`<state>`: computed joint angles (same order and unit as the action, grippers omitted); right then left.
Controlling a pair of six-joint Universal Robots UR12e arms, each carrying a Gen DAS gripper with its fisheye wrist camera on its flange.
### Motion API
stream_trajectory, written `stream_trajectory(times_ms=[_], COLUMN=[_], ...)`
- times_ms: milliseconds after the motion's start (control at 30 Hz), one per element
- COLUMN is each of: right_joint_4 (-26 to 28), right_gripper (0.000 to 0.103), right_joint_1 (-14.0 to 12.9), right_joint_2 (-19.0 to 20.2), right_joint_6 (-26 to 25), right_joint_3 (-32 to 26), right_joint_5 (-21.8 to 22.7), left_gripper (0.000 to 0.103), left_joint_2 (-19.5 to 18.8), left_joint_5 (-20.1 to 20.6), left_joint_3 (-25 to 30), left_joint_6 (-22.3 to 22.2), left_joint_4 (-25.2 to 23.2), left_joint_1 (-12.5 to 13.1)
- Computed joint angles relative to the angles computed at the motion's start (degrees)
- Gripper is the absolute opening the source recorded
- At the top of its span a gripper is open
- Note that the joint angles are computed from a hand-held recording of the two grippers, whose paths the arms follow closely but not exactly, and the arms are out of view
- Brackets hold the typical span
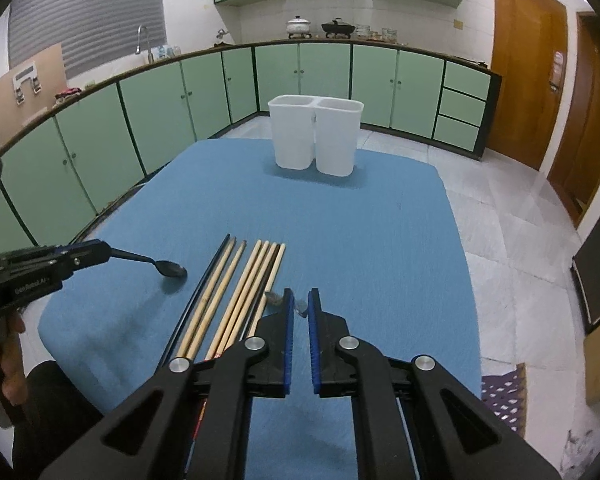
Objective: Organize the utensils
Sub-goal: 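Carry both spoons up to the white utensil holder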
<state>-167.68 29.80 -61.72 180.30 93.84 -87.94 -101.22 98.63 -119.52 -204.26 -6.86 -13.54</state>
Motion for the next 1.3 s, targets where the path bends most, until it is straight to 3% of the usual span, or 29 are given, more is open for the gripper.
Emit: stream_trajectory(times_ms=[400, 467, 767, 967, 1300], right_joint_4=[1.75, 2.14, 6.44, 11.56, 22.36], right_gripper=[0.003, 0.003, 0.003, 0.003, 0.003], right_joint_1=[-0.03, -0.22, -1.4, -1.82, -2.55], right_joint_2=[-0.48, -0.54, 0.71, 5.13, 17.17], right_joint_6=[-2.2, -2.38, -2.86, -2.73, -0.1], right_joint_3=[-2.06, -2.73, -10.16, -20.73, -42.49], right_joint_5=[0.45, 0.91, 3.05, 1.27, -1.48], left_gripper=[0.01, 0.002, 0.003, 0.003, 0.003], left_joint_2=[0.22, 0.37, -0.88, -3.92, -13.42], left_joint_5=[-1.38, -2.6, -3.37, -5.58, -3.32], left_joint_3=[2.89, 3.51, 9.39, 15.5, 29.24], left_joint_6=[4.51, 4.83, 8.51, 9.2, 9.81], left_joint_4=[0.44, 0.35, -0.12, 0.99, 2.93], left_joint_1=[0.99, 1.51, 3.2, 4.85, 5.6])
